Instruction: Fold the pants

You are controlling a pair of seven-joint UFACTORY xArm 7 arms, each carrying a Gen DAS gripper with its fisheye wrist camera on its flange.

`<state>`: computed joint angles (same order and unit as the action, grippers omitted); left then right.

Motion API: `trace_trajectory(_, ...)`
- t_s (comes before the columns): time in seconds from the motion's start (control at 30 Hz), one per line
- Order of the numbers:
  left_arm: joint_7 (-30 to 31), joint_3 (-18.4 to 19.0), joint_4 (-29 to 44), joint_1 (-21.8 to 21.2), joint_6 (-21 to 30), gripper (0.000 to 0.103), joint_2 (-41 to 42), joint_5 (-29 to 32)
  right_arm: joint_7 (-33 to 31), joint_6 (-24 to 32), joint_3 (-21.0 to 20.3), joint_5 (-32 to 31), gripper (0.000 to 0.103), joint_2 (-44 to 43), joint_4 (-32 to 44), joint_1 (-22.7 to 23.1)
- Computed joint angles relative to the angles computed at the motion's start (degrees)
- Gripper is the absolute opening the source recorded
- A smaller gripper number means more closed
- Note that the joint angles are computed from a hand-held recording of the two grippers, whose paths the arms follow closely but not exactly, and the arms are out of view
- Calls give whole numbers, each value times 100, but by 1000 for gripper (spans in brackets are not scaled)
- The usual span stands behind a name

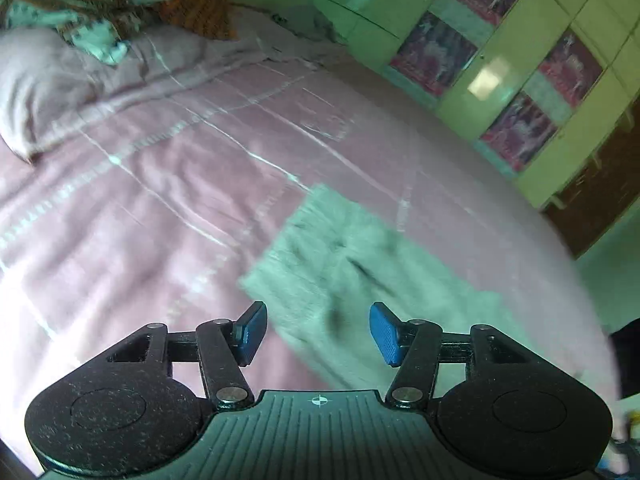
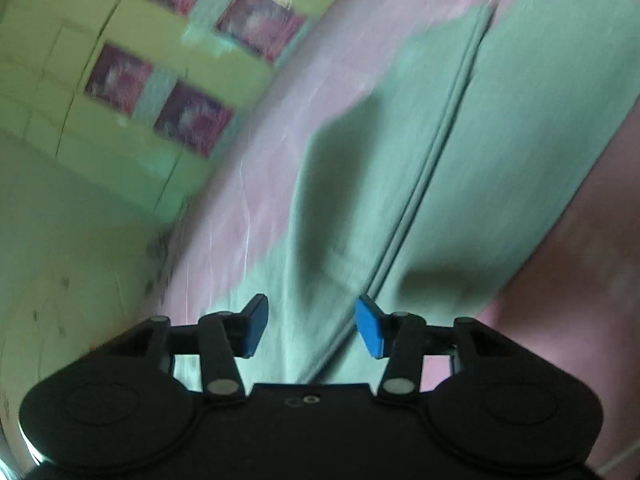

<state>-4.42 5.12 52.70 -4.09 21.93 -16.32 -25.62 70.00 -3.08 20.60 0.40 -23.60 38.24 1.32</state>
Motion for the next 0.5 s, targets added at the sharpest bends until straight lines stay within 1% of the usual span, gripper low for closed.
trace_trajectory(0.03,34,-18,90,-52,153,56,77,11,-11,71,-114,16,48,-83,-67,-48)
trace_trajectory(0.07,24,-82,174,-61,279,56,170,101,12,93,-141,32,48,15,-13,-101)
trace_trajectory(0.1,-10,-161,342,-67,562,56,338,241,-51,111,-342,74,48,105,10,24)
trace_trajectory(0.13,-37,-209,466,-66,745,56,474,296,-184,151,-618,130,45,218,46,239)
trace_trajectory(0.17,-87,-261,549,-60,861,56,606,323,-283,156,-794,196,44,405,145,426)
trace_trajectory(0.2,-229,-325,602,-35,918,60,747,371,-457,171,-1069,305,44,574,244,727)
trace_trajectory(0.23,-357,-382,562,-13,801,62,826,388,-646,195,-1285,405,44,737,362,983)
trace_trajectory(0.27,-309,-406,458,-32,551,65,851,273,-801,233,-1378,461,44,896,512,1119)
trace_trajectory(0.3,-283,-441,372,-38,330,66,868,276,-920,297,-1415,497,44,1036,664,1193)
trace_trajectory(0.33,-361,-485,288,-31,203,66,844,348,-1060,356,-1421,528,39,1145,778,1201)
trace_trajectory(0.37,-449,-514,241,-23,140,66,814,423,-961,482,-1235,331,17,1162,858,970)
trace_trajectory(0.4,-417,-517,198,-40,87,66,797,445,-741,719,-950,0,3,1017,833,613)
trace_trajectory(0.43,-296,-489,174,-71,52,66,793,402,-535,935,-724,-333,4,979,870,334)
trace_trajectory(0.47,-184,-470,115,-109,16,66,748,321,-482,910,-701,-427,4,907,844,296)
trace_trajectory(0.5,-22,-410,60,-155,-12,66,709,145,-242,791,-499,-692,4,705,684,72)
